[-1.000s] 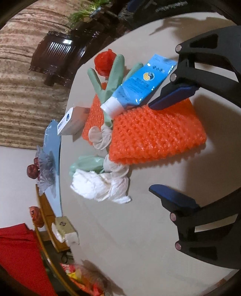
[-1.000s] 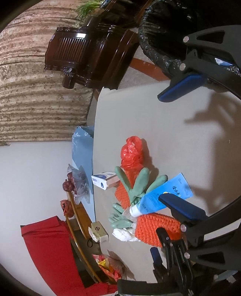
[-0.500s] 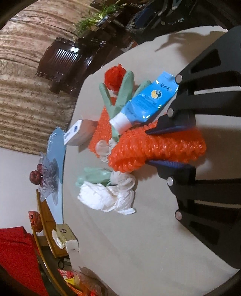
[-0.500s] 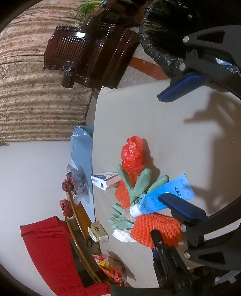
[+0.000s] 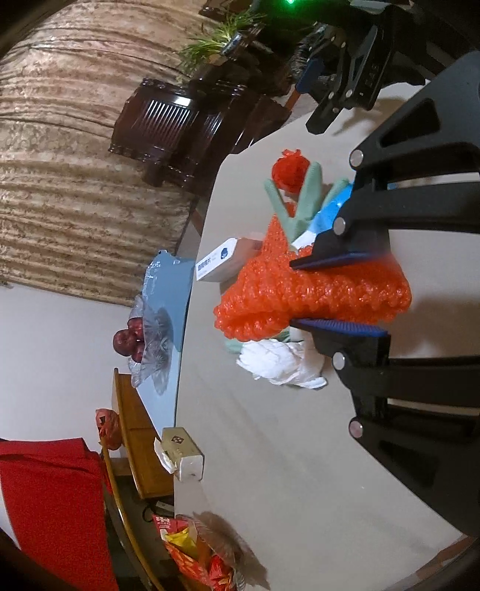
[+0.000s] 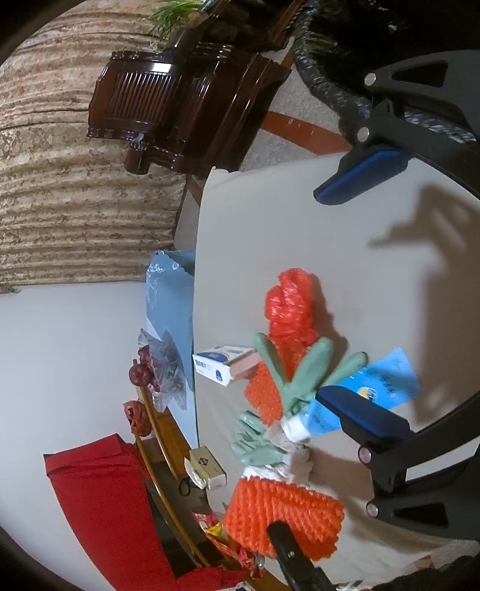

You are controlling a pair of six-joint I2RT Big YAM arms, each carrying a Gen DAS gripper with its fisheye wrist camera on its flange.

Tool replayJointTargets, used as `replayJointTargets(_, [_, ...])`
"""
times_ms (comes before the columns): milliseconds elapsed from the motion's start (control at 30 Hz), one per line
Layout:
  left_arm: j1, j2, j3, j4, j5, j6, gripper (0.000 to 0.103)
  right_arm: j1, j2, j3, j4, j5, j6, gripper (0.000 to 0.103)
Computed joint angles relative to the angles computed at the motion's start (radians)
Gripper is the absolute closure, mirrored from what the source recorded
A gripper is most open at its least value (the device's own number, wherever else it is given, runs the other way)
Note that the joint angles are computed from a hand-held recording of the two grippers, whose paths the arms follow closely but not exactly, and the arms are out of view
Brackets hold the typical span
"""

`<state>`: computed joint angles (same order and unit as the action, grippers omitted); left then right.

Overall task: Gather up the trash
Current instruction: 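Grasp an orange foam net with the left tool while the right tool grasps the red plastic bag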

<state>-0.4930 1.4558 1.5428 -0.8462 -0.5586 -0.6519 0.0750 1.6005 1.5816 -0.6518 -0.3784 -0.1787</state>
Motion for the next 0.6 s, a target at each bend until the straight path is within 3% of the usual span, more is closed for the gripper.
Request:
replayJointTargets(533, [0.026, 0.108, 0.079, 0.009, 0.05, 0.026, 0.079, 0.056, 0.183, 0.207, -0.111, 0.071, 0.012, 0.016])
replayJointTargets(600, [0.031, 0.113, 0.078, 0.007, 0.055, 0.023, 0.079, 0.062, 0.201, 0.226, -0.137, 0.072, 0.002, 0.023])
